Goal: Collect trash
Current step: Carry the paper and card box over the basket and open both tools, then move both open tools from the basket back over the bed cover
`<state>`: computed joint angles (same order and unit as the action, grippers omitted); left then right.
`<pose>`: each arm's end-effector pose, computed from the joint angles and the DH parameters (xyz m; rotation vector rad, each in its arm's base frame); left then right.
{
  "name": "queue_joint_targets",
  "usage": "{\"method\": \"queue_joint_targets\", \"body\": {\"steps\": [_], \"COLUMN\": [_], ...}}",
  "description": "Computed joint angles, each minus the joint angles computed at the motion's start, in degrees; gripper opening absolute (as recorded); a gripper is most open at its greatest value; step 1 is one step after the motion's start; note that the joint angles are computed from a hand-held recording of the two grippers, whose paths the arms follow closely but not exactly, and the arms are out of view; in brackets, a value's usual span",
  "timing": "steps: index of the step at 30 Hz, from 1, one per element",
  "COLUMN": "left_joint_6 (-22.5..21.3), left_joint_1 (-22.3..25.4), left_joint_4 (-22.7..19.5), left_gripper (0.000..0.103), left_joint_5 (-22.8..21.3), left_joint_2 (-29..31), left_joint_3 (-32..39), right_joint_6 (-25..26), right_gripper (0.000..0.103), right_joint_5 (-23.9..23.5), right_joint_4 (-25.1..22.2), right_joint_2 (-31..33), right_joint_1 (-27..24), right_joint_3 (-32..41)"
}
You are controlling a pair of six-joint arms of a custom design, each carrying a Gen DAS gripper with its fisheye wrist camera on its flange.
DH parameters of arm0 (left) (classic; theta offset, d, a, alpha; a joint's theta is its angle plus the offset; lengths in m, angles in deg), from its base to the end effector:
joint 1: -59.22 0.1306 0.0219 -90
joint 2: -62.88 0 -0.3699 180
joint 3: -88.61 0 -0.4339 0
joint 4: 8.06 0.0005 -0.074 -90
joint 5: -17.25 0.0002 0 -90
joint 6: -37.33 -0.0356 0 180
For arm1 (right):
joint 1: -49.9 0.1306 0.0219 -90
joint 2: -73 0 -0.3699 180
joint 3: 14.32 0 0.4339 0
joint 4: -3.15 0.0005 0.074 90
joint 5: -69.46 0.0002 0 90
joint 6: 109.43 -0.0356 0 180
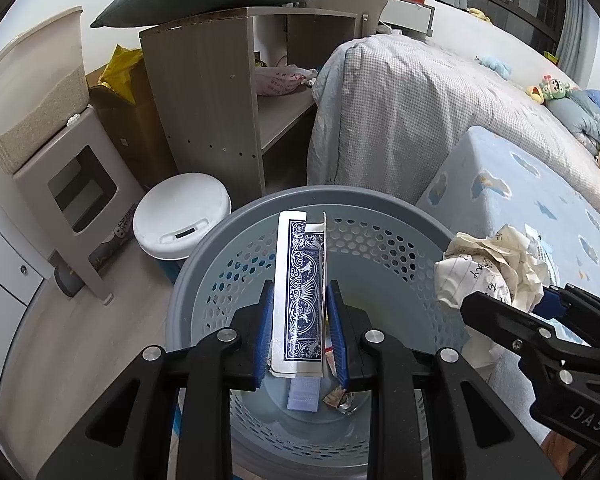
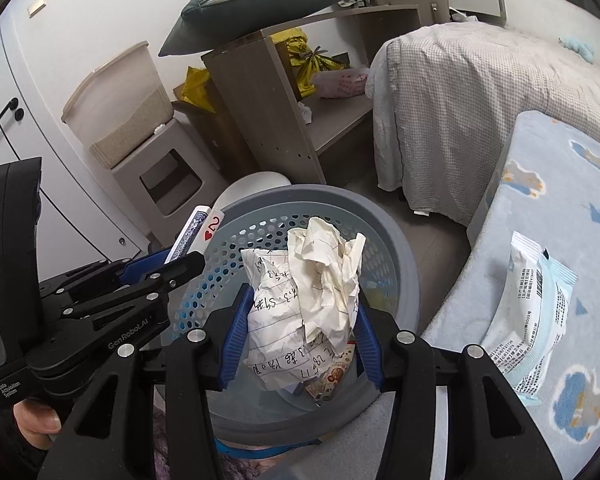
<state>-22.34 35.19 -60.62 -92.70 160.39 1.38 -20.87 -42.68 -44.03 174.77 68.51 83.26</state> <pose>0.5167 -0.2176 0.3709 -0.2641 2.4700 0.0557 0.5614 0.2027 0.3773 -0.5369 2.4201 0.6274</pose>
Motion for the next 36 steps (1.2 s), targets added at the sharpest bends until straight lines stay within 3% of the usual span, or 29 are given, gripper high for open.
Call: {"method": "queue_joint_targets", "body": {"steps": [3, 5, 10, 36], "left_joint_6": [0.33, 0.63, 1.33, 1.47], "left_joint_1": [-0.04, -0.04, 0.14, -0.06], "left_joint_4": [0.11, 0.38, 0.21, 0.37], "left_gripper": [0.036, 0.051, 0.059, 0.065], "left_joint_5": [-0.37, -0.9, -1.29, -2.38], "left_joint_2": [-0.32, -0.68, -0.89, -1.5], "left_joint_3": [-0.28, -0.59, -0.7, -1.15], "right_joint_6": [-0.35, -0.5, -0.52, -1.46], "right_gripper": [0.052, 0.059, 0.062, 0.062], "right_joint_5": [-0.56, -0.03, 0.62, 2.55], "right_joint_4": [0.47, 1.22, 1.92, 2.93], "right_joint_2": [-0.14, -0.6, -1.22, -4.6], "right_joint_1": [-0.22, -0.23, -0.41, -1.05], "right_joint_3": [-0.11, -0.48, -0.88, -4.06]}}
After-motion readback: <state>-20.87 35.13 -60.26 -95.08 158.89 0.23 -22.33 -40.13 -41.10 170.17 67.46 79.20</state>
